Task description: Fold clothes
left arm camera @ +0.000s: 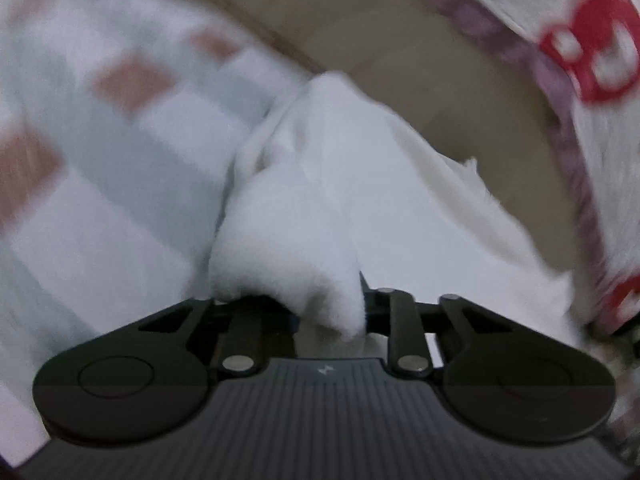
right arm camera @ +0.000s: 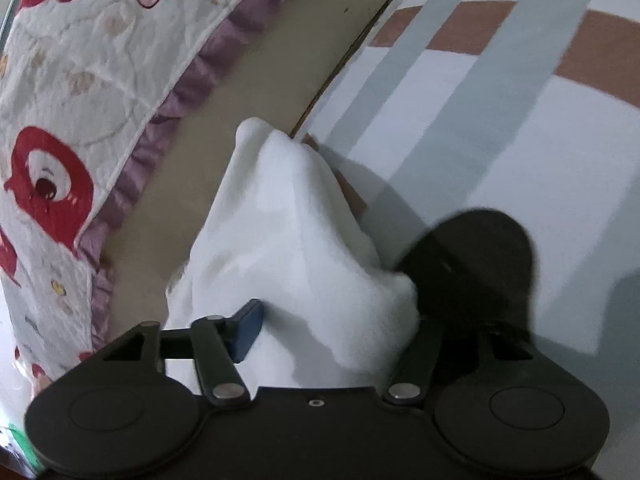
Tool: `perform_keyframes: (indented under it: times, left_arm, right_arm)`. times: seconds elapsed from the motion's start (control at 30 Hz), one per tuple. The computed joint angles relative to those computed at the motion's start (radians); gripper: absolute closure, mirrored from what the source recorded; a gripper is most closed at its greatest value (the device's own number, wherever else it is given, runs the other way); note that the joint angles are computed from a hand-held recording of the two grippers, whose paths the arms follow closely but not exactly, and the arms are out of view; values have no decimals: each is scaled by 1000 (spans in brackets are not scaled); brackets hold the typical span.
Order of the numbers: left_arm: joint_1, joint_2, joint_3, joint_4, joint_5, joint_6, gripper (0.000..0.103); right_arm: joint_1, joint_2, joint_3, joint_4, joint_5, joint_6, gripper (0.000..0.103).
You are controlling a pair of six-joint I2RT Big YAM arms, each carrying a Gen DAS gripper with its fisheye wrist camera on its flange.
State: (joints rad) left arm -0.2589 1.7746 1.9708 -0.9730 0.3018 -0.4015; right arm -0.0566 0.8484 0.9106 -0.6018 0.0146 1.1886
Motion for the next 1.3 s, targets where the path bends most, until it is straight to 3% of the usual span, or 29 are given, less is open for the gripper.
perform_keyframes:
  times: [0.03, 0.1, 0.17, 0.23, 0.27, 0.33, 0.43, 0.5, 0.57, 0.67, 0.73, 0.8, 0.87, 0.93, 1.0, 1.07, 1.1, 1.17, 1.2, 1.27, 1.3]
  left_arm:
    - [-7, -10, 10, 0, -11, 46, 84]
    - [-1, -30, 26, 8, 56, 116, 84]
    - [16, -45, 30, 15, 126, 95, 84]
    - [31, -54, 26, 2, 153, 57, 85]
    - [41, -58, 25, -11, 167, 36, 85]
    - [75, -70, 31, -72, 219, -3, 85]
    - [120, -86, 49, -225, 236, -6, 85]
    - [133, -111, -3, -278, 203, 17, 85]
    - [118, -123, -29, -370, 102, 55, 86]
    - [141, -166, -81, -332, 156, 2, 86]
    - [156, -191, -111, -311, 187, -32, 85]
    - [155, -161, -74, -369, 142, -14, 84]
    - [139, -124, -26, -454, 31, 5, 82]
    - [126, -133, -26, -437, -13, 36, 79]
    - [109, -154, -36, -399, -53, 92, 78]
    - [88, -184, -58, -361, -96, 178, 77]
    - [79, -195, -63, -340, -110, 210, 77]
    - [72, -206, -62, -303, -94, 224, 69]
    - [70, -216, -68, -264, -90, 222, 66]
    - [64, -246, -94, -160, -123, 231, 48]
    - [59, -250, -97, -115, -151, 257, 44]
  right_arm:
    - [-11, 14, 14, -5, -17, -18, 78]
    - [-6, 12, 40, -1, -8, -76, 79]
    - [3, -1, 72, -10, -21, -165, 79]
    - [16, -2, 116, -60, -36, -297, 79]
    - [21, -9, 125, -75, -32, -316, 79]
    - [31, -25, 142, -101, -23, -346, 79]
    - [70, -68, 133, -124, -1, -347, 80]
    - [117, -94, 128, -180, 20, -383, 80]
    - [169, -112, 114, -257, 56, -381, 80]
    - [260, -148, 83, -338, 137, -329, 80]
    - [289, -152, 83, -349, 193, -318, 78]
    - [285, -113, 120, -411, 222, -370, 76]
    - [255, -90, 137, -449, 215, -410, 73]
    - [270, -63, 167, -517, 280, -415, 69]
    - [330, -1, 231, -649, 461, -407, 67]
    - [316, 4, 244, -689, 502, -446, 61]
    - [297, -7, 236, -676, 497, -485, 62]
    - [207, -56, 192, -565, 353, -608, 63]
    - [173, -58, 193, -547, 304, -638, 63]
    - [126, -46, 213, -525, 236, -670, 63]
    - [103, -50, 216, -487, 197, -677, 62]
